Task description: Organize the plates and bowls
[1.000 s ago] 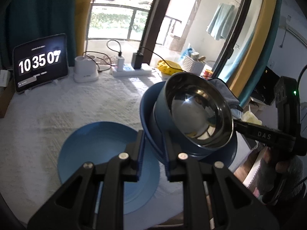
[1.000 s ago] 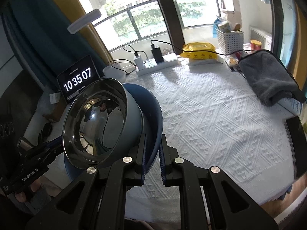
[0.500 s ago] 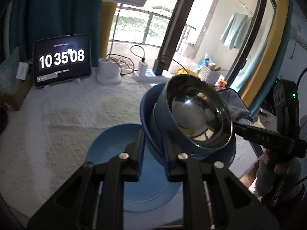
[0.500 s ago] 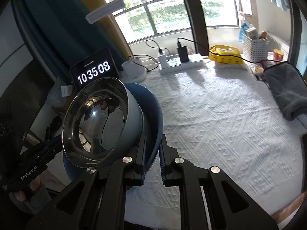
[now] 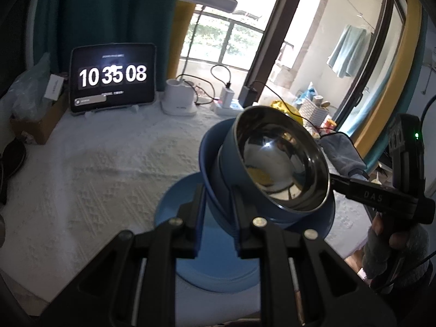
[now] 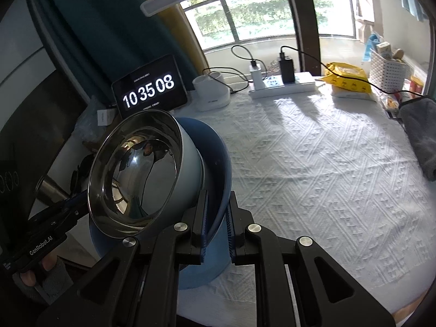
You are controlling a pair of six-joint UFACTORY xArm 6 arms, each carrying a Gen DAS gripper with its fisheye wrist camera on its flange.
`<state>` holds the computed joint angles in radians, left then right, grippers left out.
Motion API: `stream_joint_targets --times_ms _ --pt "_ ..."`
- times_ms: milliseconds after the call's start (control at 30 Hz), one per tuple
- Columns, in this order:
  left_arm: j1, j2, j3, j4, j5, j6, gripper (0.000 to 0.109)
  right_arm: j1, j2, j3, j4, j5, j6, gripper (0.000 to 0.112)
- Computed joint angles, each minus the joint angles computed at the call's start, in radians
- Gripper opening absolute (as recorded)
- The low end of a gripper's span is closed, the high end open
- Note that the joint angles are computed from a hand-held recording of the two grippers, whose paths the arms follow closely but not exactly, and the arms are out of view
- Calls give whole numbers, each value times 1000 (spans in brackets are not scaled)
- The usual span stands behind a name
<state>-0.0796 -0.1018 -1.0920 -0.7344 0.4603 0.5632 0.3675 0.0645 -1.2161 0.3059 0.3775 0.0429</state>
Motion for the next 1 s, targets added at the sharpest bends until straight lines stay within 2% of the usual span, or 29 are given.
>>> stream_joint_targets --times_ms 600,1000 --pt "58 22 24 -59 1 70 17 54 94 -61 -53 3 65 14" --pt "45 42 27 -87 -2 109 17 53 86 -30 -89 -22 124 14"
